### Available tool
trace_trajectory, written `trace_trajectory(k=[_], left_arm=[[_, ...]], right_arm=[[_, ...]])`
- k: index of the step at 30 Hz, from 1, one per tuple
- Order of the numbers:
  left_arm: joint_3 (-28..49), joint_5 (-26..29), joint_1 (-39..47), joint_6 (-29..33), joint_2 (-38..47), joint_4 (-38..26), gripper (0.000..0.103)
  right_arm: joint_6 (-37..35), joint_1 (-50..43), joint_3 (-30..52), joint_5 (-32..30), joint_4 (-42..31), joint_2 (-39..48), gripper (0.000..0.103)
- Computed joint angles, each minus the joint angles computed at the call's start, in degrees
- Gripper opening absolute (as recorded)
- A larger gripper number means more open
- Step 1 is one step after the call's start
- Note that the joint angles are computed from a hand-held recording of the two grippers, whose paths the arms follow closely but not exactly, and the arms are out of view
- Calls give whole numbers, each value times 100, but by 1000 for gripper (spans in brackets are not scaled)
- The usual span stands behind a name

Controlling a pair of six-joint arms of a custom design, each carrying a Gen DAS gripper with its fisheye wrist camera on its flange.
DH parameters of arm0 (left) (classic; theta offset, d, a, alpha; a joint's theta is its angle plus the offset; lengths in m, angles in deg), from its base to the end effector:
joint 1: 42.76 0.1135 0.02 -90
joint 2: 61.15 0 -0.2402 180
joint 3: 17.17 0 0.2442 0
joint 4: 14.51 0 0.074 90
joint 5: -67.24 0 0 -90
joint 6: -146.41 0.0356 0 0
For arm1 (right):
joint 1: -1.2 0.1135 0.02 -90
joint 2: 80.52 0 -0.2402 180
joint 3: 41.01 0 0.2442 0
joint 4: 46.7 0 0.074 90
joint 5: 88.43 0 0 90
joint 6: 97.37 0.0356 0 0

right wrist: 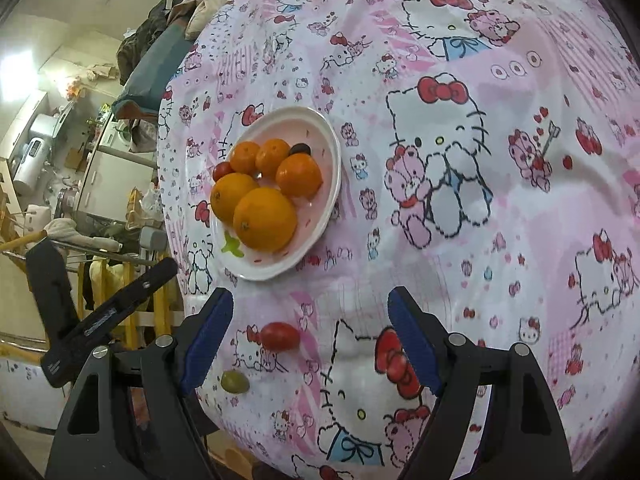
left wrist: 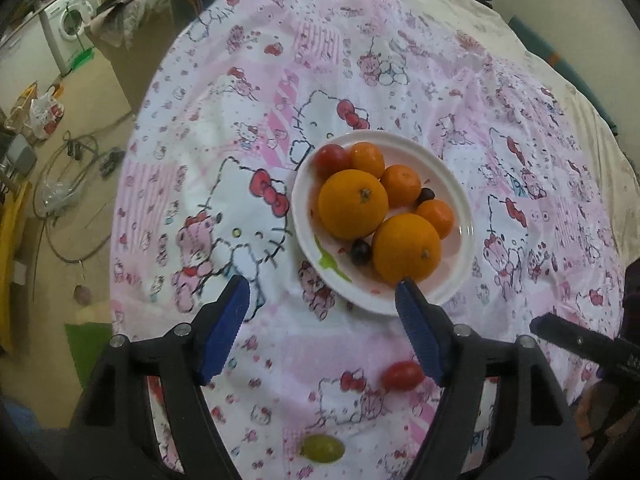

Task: Organize fruits
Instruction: 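Lower the dark plum onto the plate and open the left tool, then grasp the small green fruit with the left tool while the right tool grasps a red tomato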

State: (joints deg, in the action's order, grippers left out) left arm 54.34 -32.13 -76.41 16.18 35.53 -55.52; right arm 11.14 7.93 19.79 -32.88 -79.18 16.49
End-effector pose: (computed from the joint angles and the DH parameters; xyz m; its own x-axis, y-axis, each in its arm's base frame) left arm 0.2638 -0.1686 0.1484 -0.8992 -0.1670 -0.4045 -0.1162 0.9823 -0.1471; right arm 0.2796 0.0533 0.1114 -0.9728 0.1488 -0.1773 0.0085 0.7884 0.6151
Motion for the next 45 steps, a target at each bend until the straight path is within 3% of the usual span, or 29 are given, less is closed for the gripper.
trace_trajectory(k=[10, 15, 18, 22, 32, 37, 45], left_arm=[[-1228, -129, -706, -259, -1288, -185, 72], [-1638, 144, -1211, -518, -1331, -49, 72], [-1650, 282, -1470, -638, -948, 41, 72], [-1501, 182, -1635, -689, -508, 111, 67], [-1051, 134, -1802, -449, 283, -36, 35], [-1045, 248, -1742, -397, 377, 62, 28], [-1292, 398, -1580, -404, 19, 223, 25]], right_arm=[[122, 295, -500, 245, 72, -347, 82], [117, 438, -435, 302, 106, -242, 82], [161, 468, -424, 267, 141, -196, 82], [148, 509, -428, 305, 130, -174, 82], [132, 473, -440, 240, 117, -281, 82], [131, 488, -431, 229, 80, -309, 82], [160, 579, -397, 239, 80, -228, 82]])
